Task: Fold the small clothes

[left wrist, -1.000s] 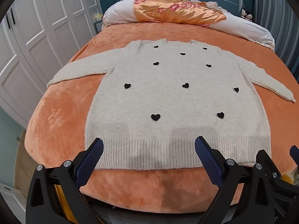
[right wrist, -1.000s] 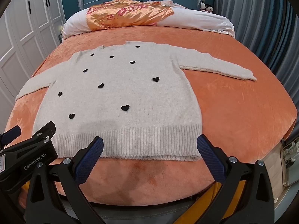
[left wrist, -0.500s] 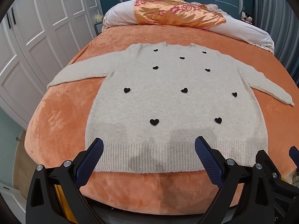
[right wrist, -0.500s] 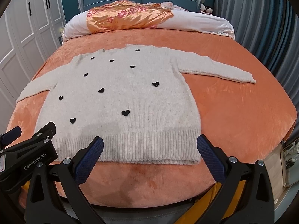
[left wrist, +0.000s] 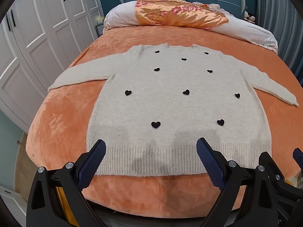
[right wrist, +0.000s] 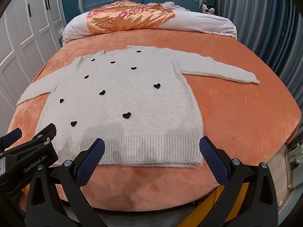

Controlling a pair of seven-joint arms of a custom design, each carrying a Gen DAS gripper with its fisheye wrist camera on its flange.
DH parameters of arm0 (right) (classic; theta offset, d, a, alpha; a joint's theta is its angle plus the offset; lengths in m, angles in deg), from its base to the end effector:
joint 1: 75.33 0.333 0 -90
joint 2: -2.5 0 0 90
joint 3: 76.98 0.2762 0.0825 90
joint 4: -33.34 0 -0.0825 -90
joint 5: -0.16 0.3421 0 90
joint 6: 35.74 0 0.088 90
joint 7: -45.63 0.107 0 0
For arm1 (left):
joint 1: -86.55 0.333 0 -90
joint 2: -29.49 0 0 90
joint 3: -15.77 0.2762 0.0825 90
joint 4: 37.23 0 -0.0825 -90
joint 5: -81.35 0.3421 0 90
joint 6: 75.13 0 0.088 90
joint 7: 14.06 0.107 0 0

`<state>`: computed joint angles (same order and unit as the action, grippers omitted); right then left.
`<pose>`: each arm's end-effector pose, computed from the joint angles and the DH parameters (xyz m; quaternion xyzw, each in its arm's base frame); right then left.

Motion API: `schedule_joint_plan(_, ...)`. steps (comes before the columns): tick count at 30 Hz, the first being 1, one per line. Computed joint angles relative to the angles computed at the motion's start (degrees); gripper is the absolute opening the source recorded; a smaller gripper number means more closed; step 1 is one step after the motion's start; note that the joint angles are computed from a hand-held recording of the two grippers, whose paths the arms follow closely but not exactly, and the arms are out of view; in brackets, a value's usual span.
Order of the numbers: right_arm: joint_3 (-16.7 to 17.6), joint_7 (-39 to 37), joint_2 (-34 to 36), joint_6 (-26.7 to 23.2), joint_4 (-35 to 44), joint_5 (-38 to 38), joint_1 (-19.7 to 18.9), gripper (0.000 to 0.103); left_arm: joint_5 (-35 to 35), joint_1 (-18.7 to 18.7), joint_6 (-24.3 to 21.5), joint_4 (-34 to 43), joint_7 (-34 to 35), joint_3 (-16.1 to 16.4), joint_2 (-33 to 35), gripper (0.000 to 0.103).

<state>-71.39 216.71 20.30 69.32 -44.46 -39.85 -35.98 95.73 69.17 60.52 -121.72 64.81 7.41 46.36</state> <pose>0.4799 0.3928 0.5464 -0.4779 0.8132 -0.2828 0.1743 0.5863 -0.2648 0.5500 -0.5409 0.7824 -0.2230 0.2132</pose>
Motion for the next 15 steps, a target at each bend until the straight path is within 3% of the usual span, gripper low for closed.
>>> schedule_joint_plan(15,0.1,0.4,-0.5,0.5,-1.0,0.3,-0.3,0.098,-0.1,-0.3,-0.9,0.9,-0.1,0.0,0.7,0.093)
